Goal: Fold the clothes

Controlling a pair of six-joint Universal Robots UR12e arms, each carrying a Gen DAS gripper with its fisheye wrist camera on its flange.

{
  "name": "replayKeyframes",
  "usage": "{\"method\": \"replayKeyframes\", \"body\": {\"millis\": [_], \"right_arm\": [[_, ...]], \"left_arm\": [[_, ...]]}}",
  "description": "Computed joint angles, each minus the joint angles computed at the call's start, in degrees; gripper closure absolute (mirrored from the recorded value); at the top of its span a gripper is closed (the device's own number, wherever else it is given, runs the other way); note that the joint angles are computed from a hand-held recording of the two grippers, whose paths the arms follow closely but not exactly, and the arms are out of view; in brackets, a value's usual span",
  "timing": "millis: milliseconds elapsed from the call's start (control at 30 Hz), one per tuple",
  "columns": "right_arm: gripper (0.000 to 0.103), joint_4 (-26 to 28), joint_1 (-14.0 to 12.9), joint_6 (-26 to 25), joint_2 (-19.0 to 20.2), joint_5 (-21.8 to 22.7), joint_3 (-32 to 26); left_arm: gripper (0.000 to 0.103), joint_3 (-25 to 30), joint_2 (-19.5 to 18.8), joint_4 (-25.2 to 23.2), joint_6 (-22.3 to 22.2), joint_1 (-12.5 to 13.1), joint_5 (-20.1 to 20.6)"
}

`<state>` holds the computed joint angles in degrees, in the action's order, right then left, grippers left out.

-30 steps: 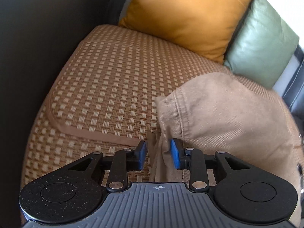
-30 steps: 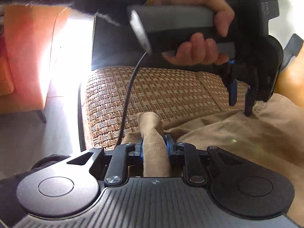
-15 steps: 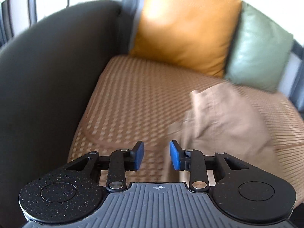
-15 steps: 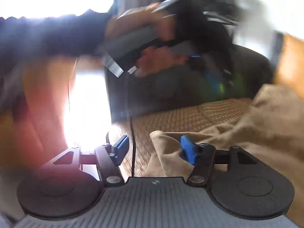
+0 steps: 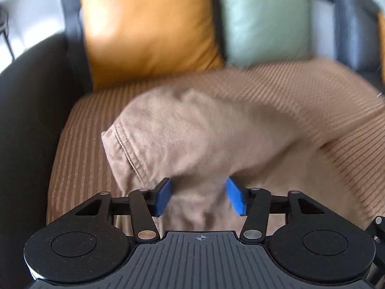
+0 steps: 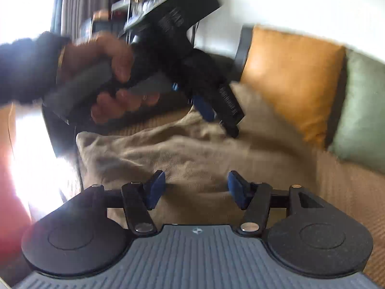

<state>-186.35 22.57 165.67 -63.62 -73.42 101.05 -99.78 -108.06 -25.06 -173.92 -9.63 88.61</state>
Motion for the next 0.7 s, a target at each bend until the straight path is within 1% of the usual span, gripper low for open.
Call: {"method": "replayKeyframes", "body": {"millis": [67,100,133,200,233,267,300,367,400,467,533,567,600,633,700], "right_arm": [[0.035,-3.5,1.0,-5.1,1.9,-1.3,-0.1],[0.035,-4.1,1.2,-6.8,2.3,-1.6,-0.2],[0.034,-3.9,1.0,-7.2,2.7,-0.9,-0.6],[0.032,-1.2,-0.3,-6.4,2.4,2.9,-1.4],[0.032,1.2,-1.3,-5.2,1.8,6.0,-1.7],[0.034,3.4,-2.4,-3.9,1.1,9.1,-2.1],[0.037,4.5,-3.4,-1.9,0.5,11.5,-2.2],[0.036,2.1,-5.2,3.9,0.1,13.9,-3.1],[0.035,1.3,-5.5,5.4,-0.2,13.6,-3.6],[0.034,4.4,-6.0,6.2,0.5,11.6,-7.3],[0.034,8.8,-5.6,6.1,2.4,9.6,-11.7],[0.035,11.2,-5.4,5.9,3.6,8.6,-14.2],[0.035,13.5,-5.1,6.1,4.9,7.9,-16.5],[0.037,15.7,-4.7,6.4,6.2,7.1,-18.9],[0.038,19.5,-3.7,8.5,9.0,4.7,-23.5]], "left_arm": [[0.038,-2.3,0.2,2.7,-3.6,1.2,-2.0],[0.033,-3.3,0.4,3.9,-5.5,1.7,-2.7],[0.031,-3.9,0.6,4.8,-6.8,1.9,-2.9],[0.031,-4.9,1.4,5.5,-8.4,2.5,-3.6],[0.029,-5.5,2.1,5.9,-9.2,2.7,-3.5],[0.029,-6.1,2.9,6.4,-9.9,2.9,-3.5],[0.03,-6.8,3.7,6.8,-10.6,3.2,-3.2],[0.03,-9.0,5.9,8.9,-12.5,3.6,-3.2],[0.03,-10.2,7.1,10.0,-13.4,3.8,-3.7],[0.029,-12.0,8.9,10.7,-14.0,3.4,-3.4],[0.028,-12.6,9.3,9.8,-12.6,2.5,-1.0],[0.031,-12.5,9.1,8.9,-12.2,1.7,0.9],[0.03,-12.7,8.6,8.7,-12.3,1.1,2.6],[0.03,-13.0,8.1,9.0,-13.1,0.7,3.6],[0.03,-14.4,8.1,10.3,-16.7,0.7,4.3]]}}
